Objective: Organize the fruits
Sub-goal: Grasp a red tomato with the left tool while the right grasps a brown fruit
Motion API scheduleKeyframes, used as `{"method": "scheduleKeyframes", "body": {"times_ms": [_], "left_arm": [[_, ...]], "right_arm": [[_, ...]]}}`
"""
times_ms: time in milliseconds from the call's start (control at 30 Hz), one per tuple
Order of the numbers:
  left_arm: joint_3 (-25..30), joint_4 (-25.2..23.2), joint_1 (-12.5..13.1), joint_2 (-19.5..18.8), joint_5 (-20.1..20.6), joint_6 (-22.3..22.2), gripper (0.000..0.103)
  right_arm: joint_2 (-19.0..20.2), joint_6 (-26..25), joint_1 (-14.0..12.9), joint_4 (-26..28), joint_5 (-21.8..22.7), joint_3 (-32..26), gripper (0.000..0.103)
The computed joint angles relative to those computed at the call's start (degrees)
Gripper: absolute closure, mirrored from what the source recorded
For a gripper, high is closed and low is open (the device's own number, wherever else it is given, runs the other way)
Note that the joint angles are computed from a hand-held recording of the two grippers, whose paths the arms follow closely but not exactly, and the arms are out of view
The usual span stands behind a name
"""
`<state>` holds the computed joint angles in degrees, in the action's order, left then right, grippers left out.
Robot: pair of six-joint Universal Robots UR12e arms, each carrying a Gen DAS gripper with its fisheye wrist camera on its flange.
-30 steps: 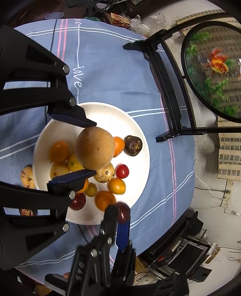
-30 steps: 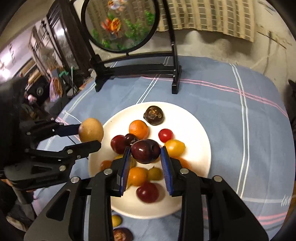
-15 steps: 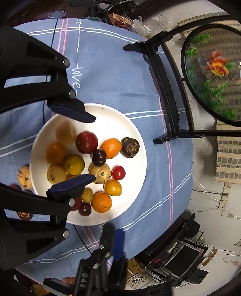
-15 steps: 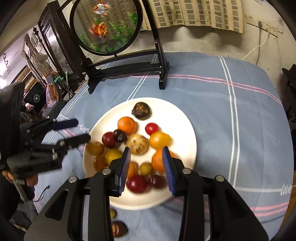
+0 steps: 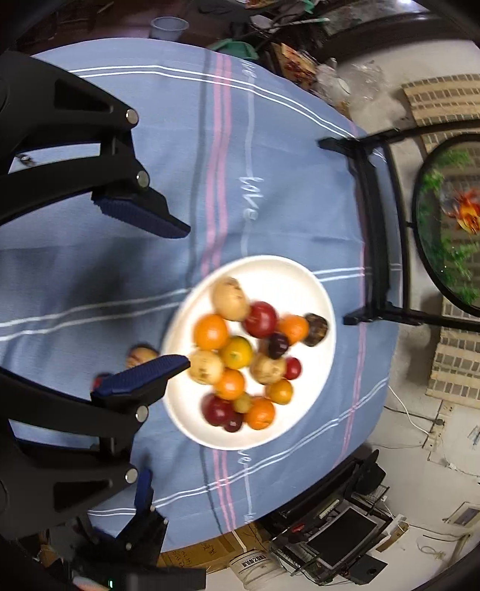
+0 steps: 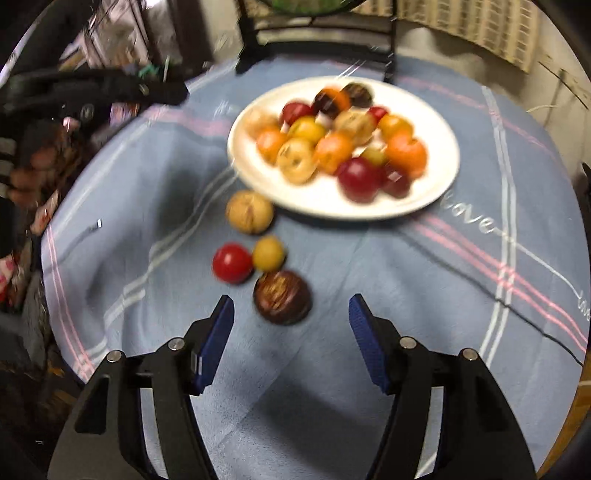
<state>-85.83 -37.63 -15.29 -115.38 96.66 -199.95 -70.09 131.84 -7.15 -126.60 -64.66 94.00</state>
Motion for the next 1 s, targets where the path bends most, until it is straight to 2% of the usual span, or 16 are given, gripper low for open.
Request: {"method": "scheduleKeyframes", "body": {"times_ms": [233,300,367,433,533,700,767,933,1000], "left_arm": [[-5.13,0.14,-0.33,3.42,1.39,-3.41,0.035],[-5.76,-0.07,-0.42,3.78,1.43,-3.84,0.035],[-6.07,-0.65,-0.64,3.87,0.93,-4.02,0.035],[-5.91,-1.22,-1.02,3.56,0.11,-3.52,0.035],[-4.76,-1.71,-2.05,2.32,-1.57,-1.01,0.035],[-1.27,-3.8,-4.13,-1.2,-3.0,3.69,0.037],[0.0,-4.94,-4.5,-2.52,-3.51,3.99,0.047],[2.6,-7.73,-4.77,-5.04,-4.4,4.92,0.049],[3.17,-8.16,-4.55,-5.67,-5.12,4.96,0.058]], "right_arm": [[1.4,0.19,1.37,-1.08,-3.66,-0.21,0.038],[1.96,-0.04,1.84,-1.6,-4.28,-0.4,0.045],[2.41,-0.27,2.11,-0.56,-3.75,-0.93,0.062],[2.17,-0.22,2.4,-0.73,-4.63,-0.95,0.063],[1.15,-0.43,1.22,1.79,-2.02,-0.95,0.062],[0.46,4.4,-1.31,2.13,-0.04,-0.57,0.062],[0.29,6.24,-2.0,2.49,0.61,-0.34,0.062],[-0.1,7.61,-3.06,3.5,1.36,0.13,0.062],[-0.15,8.17,-3.23,3.33,1.47,0.36,0.062]]}}
